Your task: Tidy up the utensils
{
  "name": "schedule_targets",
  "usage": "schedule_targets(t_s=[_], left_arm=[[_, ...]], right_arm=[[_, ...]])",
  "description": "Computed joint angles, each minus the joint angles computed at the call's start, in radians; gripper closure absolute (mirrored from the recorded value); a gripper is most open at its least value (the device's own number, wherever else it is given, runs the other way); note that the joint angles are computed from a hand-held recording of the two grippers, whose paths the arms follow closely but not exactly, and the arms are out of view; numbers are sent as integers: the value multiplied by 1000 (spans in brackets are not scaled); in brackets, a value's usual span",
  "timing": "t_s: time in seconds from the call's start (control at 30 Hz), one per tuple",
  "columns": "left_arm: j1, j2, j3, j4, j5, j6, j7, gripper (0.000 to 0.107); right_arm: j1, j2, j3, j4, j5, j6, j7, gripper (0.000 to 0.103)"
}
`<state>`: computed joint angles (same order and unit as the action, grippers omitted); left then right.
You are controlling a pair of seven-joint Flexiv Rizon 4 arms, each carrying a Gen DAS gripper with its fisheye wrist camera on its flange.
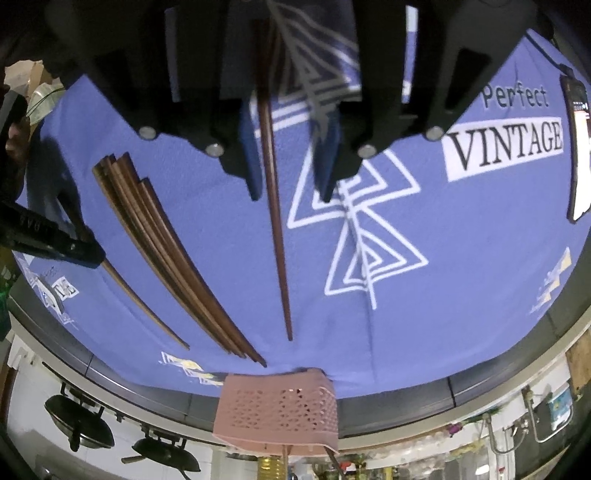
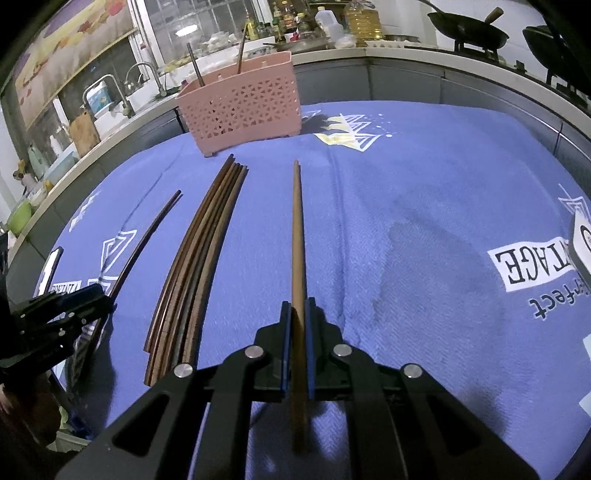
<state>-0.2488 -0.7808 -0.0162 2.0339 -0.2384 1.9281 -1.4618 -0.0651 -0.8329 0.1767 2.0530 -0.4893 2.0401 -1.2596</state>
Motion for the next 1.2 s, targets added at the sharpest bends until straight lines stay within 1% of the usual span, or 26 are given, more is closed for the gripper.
schedule_targets(t_s=[0.13,0.33,0.57,0.83,1.2], left_arm=[[16,0,-13,0,12,1,-1,73],[-15,-7,11,-10,3,1,10,66],[-22,-7,15,-11,-5,-1,14,66],[-33,-10,21,-13,-10,-1,23,61],[-37,-10,23,-13,-16,-1,30,60]], right_arm=[[12,-2,-7,0,16,10,-1,95],[18,-4,-11,-2,21,16,-3,94],[9,-3,-2,-2,12,11,5,94],[8,-1,-2,-2,9,7,7,94],[9,-2,-3,-1,9,12,7,94]])
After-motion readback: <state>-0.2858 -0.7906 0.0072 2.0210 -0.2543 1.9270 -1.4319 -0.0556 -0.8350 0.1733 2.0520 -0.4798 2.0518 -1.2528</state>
